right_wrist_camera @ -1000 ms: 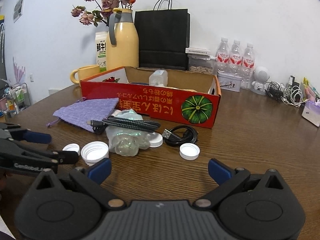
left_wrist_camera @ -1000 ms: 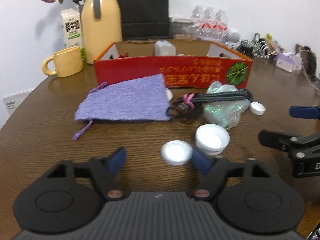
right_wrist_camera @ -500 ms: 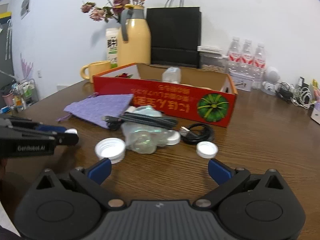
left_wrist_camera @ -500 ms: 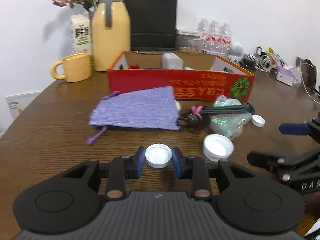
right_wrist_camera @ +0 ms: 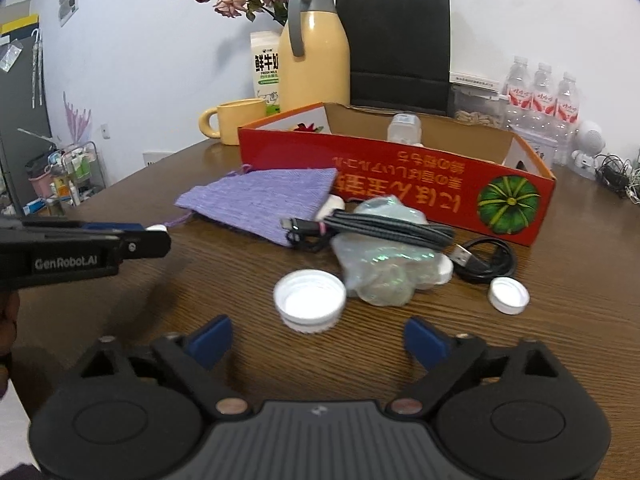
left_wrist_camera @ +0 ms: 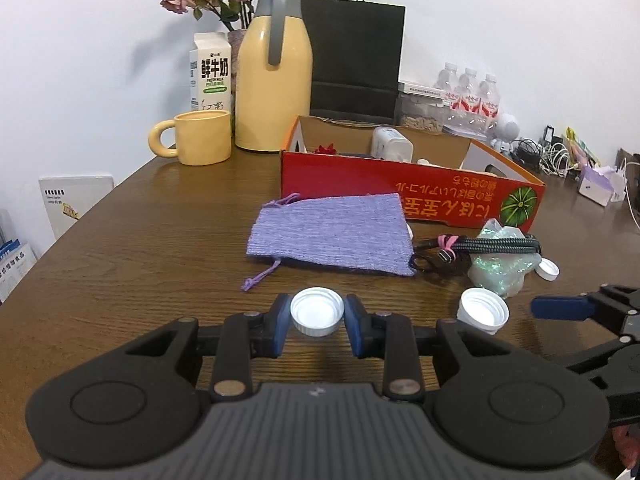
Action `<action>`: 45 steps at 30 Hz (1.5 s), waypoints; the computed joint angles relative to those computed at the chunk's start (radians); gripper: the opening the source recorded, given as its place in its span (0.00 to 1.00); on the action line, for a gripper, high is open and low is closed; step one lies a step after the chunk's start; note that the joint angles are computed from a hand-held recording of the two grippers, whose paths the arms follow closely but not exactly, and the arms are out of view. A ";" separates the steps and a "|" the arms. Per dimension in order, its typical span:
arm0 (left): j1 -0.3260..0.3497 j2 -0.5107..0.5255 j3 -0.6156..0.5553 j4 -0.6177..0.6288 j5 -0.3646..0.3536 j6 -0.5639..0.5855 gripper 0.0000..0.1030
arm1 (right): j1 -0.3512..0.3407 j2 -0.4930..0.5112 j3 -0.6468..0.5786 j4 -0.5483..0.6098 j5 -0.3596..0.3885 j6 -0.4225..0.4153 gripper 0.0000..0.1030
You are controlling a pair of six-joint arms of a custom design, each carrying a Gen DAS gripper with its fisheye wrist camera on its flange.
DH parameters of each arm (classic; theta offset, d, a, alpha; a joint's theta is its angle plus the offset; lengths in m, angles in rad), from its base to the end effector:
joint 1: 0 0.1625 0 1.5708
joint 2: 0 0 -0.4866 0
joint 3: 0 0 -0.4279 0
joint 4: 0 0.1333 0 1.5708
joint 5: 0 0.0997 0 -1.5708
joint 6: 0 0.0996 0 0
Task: Organize objects
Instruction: 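Grasp a white bottle cap with the left tool while the right tool grasps another cap, then lower both white caps into the box and open both tools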
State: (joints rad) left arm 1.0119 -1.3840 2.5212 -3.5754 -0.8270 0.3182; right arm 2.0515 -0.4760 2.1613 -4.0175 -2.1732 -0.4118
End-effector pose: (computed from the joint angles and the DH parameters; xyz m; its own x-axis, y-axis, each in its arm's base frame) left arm -0.0369 -0.4375 0.2810 -0.7454 0.1264 -0.6546 0.6066 0.5358 -0.5874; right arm 0.3051 -0.4188 -0.0302 -0.7012 -0.2884 0.6520 -0.6715 0.5744 -0.4681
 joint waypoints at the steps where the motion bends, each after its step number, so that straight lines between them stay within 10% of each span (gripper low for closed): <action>1: 0.003 -0.002 0.000 0.001 -0.001 -0.002 0.29 | 0.004 0.004 -0.008 0.007 -0.005 0.005 0.79; 11: 0.024 -0.018 0.001 0.008 -0.017 -0.013 0.29 | 0.022 0.034 -0.070 0.036 -0.038 0.003 0.38; 45: -0.025 0.174 -0.259 -0.154 -0.095 0.154 0.29 | -0.020 -0.020 -0.214 -0.162 0.089 -0.249 0.38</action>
